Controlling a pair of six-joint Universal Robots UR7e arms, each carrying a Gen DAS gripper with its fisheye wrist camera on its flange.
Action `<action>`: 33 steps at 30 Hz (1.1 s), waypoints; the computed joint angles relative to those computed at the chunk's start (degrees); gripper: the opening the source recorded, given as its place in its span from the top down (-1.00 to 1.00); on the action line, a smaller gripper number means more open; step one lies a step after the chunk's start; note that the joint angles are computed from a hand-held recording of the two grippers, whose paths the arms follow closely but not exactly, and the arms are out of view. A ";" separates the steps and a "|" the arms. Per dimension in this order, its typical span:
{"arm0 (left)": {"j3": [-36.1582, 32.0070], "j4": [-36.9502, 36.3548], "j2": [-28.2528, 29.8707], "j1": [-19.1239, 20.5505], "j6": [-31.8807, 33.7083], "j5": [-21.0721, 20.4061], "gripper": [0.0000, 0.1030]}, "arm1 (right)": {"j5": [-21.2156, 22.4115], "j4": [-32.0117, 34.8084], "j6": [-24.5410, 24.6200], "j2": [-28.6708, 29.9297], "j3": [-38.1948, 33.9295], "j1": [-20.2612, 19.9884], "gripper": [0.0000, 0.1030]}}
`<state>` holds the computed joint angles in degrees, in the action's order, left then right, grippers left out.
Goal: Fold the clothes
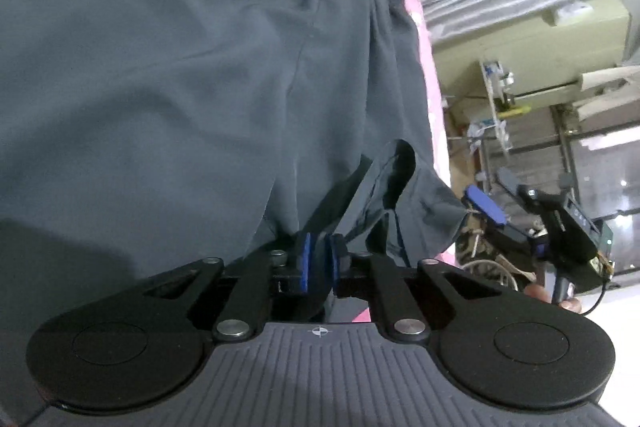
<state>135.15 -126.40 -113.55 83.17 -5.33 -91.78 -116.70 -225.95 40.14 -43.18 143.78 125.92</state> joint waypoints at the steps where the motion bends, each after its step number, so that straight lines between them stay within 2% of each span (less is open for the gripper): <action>1: 0.50 -0.37 -0.64 -0.43 0.54 0.60 0.69 | -3.95 -1.14 -0.81 0.10 -0.10 2.21 0.05; 4: 1.73 -2.02 -2.63 -2.53 2.57 3.57 0.66 | -15.56 -4.39 -4.49 0.63 -0.88 8.54 -0.06; 5: 1.83 -2.51 -3.09 -3.17 3.72 4.54 0.64 | -18.59 -3.73 -6.85 0.60 -1.51 10.35 -0.18; 6: 1.96 -2.86 -3.72 -4.15 5.15 5.83 0.60 | -21.45 -0.98 -9.65 0.08 -2.40 12.27 -0.32; 7: 2.56 -3.36 -4.79 -5.69 6.42 7.37 0.57 | -24.29 1.79 -12.44 -0.40 -3.34 14.14 -0.36; 8: 3.19 -4.22 -5.60 -7.39 7.80 8.94 0.46 | -26.57 4.30 -15.47 -0.88 -4.19 15.74 -0.40; 9: 3.80 -5.10 -6.25 -8.89 9.12 10.39 0.36 | -26.46 6.47 -17.86 -1.58 -4.55 16.61 -0.40; 11: 5.02 -6.24 -8.26 -11.89 11.65 13.18 0.33 | -20.28 9.58 -18.89 -4.11 -3.63 15.82 -0.41; 13: 6.22 -7.39 -9.97 -14.48 14.65 15.14 0.33 | -12.78 14.11 -15.29 -6.52 -2.73 13.16 -0.44; 15: 7.19 -7.67 -11.47 -15.86 18.66 14.87 0.32 | -7.87 21.80 -10.56 -8.04 -3.15 10.31 -0.37; 16: 7.42 -7.46 -11.37 -16.12 20.41 14.17 0.32 | -7.75 23.79 -10.44 -7.18 -3.80 9.75 -0.37; 17: 7.79 -6.93 -11.15 -16.55 21.75 13.57 0.32 | -7.74 25.75 -10.44 -6.27 -4.51 9.27 -0.27; 18: 8.17 -6.08 -11.01 -17.03 22.88 13.38 0.32 | -8.81 27.10 -11.73 -5.02 -5.40 9.56 -0.08; 20: 9.06 -4.90 -10.86 -18.14 24.41 14.48 0.32 | -11.08 32.02 -14.50 -2.97 -8.21 10.44 0.15; 24: 11.27 -3.24 -12.68 -20.70 26.30 18.20 0.32 | -17.06 42.20 -25.12 2.42 -14.88 12.71 0.18; 28: 12.42 -3.97 -13.52 -21.81 28.42 20.43 0.32 | -22.25 50.89 -30.66 5.68 -18.47 15.03 0.18; 33: 13.27 -4.23 -13.43 -21.96 30.36 22.69 0.32 | -28.31 44.51 -38.64 8.68 -19.68 20.00 0.18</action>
<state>148.42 -130.63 -126.98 61.21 25.03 -69.09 -145.01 -181.45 1.50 -34.50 124.10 145.92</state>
